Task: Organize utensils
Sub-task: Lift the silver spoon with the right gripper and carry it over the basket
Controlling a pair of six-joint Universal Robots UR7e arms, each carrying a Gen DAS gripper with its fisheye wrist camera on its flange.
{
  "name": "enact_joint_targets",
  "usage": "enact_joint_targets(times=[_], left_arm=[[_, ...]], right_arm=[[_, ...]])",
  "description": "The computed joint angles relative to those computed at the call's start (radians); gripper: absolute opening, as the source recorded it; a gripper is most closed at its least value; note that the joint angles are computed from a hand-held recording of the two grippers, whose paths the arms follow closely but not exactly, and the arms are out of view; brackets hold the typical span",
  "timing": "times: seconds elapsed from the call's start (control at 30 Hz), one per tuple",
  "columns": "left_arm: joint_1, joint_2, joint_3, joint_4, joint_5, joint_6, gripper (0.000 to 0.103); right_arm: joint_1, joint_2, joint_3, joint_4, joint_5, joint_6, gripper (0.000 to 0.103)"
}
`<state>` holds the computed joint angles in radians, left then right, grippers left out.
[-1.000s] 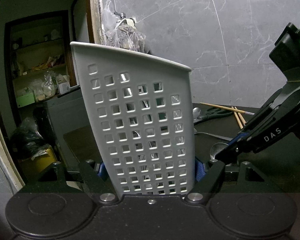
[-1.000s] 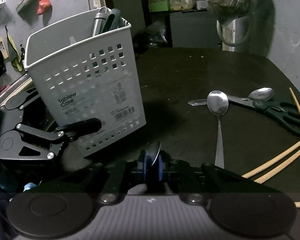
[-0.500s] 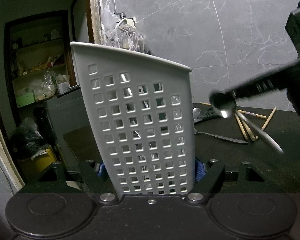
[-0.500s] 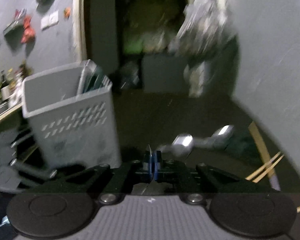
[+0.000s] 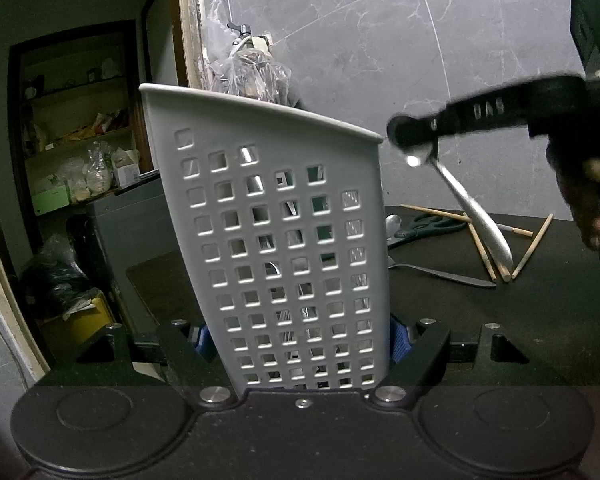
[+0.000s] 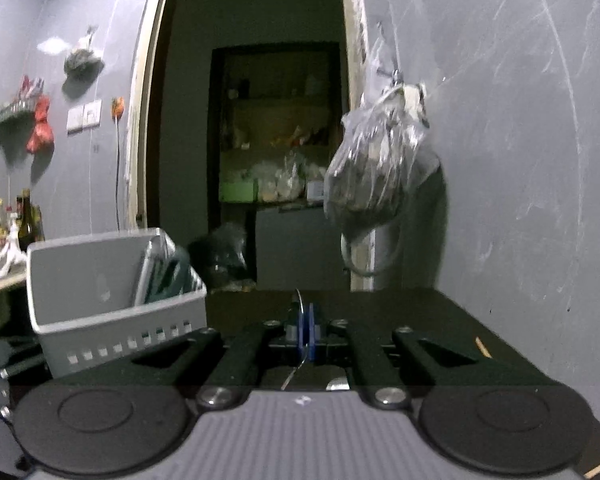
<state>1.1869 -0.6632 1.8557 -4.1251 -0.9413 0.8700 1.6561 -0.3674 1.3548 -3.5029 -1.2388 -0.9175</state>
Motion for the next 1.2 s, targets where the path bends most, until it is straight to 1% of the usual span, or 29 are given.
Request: enact_joint_targets(times=[0.13, 0.2, 0.27, 0.33, 0.4, 0.47, 0.57, 0.77, 0.87, 1.1, 1.2], left_arm=[[0.0, 0.0, 0.0, 0.001, 0.001, -0.001, 0.079], [0.0, 0.001, -0.001, 0.0, 0.002, 0.001, 0.079], [-0.001, 0.001, -0.001, -0.001, 0.003, 0.003, 0.079], [-0.001, -0.001, 0.0, 0.001, 0.002, 0.004, 0.079], [-0.001, -0.001, 0.0, 0.002, 0.003, 0.004, 0.079], [-0.001, 0.001, -0.001, 0.0, 0.002, 0.004, 0.079], [-0.001, 0.001, 0.001, -0.001, 0.0, 0.004, 0.078], [-0.001, 0.003, -0.001, -0.001, 0.001, 0.003, 0.078], [-0.001, 0.002, -0.001, 0.0, 0.001, 0.003, 0.078], [-0.001, 0.002, 0.0, -0.001, 0.0, 0.004, 0.078], [-0.001, 0.002, 0.0, -0.001, 0.001, 0.004, 0.078]], right_arm=[[0.003, -0.002, -0.004, -0.044, 0.049, 0.022, 0.003], [0.005, 0.001, -0.01, -0.079, 0.089, 0.042, 0.003], [0.009, 0.013, -0.027, -0.121, 0.134, 0.071, 0.003], [0.018, 0.031, -0.059, -0.15, 0.174, 0.121, 0.003], [0.028, 0.049, -0.091, -0.161, 0.212, 0.156, 0.004], [0.038, 0.068, -0.125, -0.161, 0.242, 0.171, 0.004], [0.052, 0.088, -0.163, -0.14, 0.268, 0.182, 0.004], [0.067, 0.131, -0.217, -0.114, 0.283, 0.219, 0.004], [0.072, 0.153, -0.233, -0.1, 0.278, 0.195, 0.004], [0.071, 0.191, -0.237, -0.102, 0.248, 0.04, 0.004], [0.07, 0.192, -0.221, -0.093, 0.233, -0.005, 0.004]])
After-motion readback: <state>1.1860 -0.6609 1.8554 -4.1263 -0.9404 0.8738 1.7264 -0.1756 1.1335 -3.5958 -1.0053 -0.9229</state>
